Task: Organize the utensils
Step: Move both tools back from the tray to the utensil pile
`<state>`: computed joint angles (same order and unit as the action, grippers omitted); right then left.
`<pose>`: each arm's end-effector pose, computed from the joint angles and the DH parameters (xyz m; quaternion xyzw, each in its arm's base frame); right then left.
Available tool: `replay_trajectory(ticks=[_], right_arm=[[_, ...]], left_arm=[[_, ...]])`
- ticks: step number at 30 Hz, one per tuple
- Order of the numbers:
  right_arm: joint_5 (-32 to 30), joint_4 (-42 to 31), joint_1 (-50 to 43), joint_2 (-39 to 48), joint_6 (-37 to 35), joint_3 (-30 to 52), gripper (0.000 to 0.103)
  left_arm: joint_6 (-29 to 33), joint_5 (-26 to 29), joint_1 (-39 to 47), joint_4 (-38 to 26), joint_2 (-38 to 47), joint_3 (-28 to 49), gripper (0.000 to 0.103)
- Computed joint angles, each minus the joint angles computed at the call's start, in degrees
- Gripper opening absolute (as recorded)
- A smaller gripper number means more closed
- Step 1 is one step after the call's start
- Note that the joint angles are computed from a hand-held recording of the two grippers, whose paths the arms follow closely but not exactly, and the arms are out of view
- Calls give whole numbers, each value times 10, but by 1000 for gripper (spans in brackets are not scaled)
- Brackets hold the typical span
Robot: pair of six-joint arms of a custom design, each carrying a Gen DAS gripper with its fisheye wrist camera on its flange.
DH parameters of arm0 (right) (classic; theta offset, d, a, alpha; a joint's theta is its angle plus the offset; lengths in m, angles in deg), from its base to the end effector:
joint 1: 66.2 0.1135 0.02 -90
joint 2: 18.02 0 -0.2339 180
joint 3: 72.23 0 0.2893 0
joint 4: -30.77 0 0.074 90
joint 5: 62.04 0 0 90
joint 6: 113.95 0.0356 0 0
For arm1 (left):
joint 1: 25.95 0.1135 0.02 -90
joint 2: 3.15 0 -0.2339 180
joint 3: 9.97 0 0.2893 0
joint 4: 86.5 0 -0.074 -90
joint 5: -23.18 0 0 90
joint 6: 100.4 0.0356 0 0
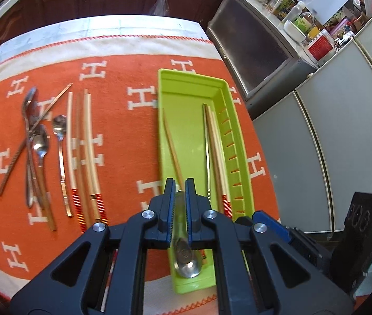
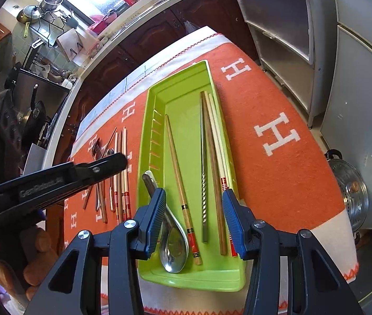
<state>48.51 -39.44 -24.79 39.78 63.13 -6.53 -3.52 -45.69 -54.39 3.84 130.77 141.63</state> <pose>0.1821 0.1439 0.2561 0.4101 0.8639 0.1368 0.2583 0.4257 -0.2451 0.2679 0.3219 0.9165 -0.2067 0.1174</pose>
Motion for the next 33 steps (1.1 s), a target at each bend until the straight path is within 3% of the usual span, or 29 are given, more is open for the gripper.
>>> replay_trajectory(ticks=[7,16,24,28,33], right_arm=[[-3,6,3,40,-27,31,46],[3,1,25,174,-94,162,46],[-22,6,19,333,-171,320,46],[-37,1,10,418,-215,411,46],[-67,9,-11,517,-258,511,36]], left_arm=[[43,-33,49,66,-93,-120,4],[101,-62,151,136,-160,-224,8],[126,-70,227,165,-125,-200,8],[140,-52,253,131,-59,-119,8],[156,-40,260,102,15,-32,8]])
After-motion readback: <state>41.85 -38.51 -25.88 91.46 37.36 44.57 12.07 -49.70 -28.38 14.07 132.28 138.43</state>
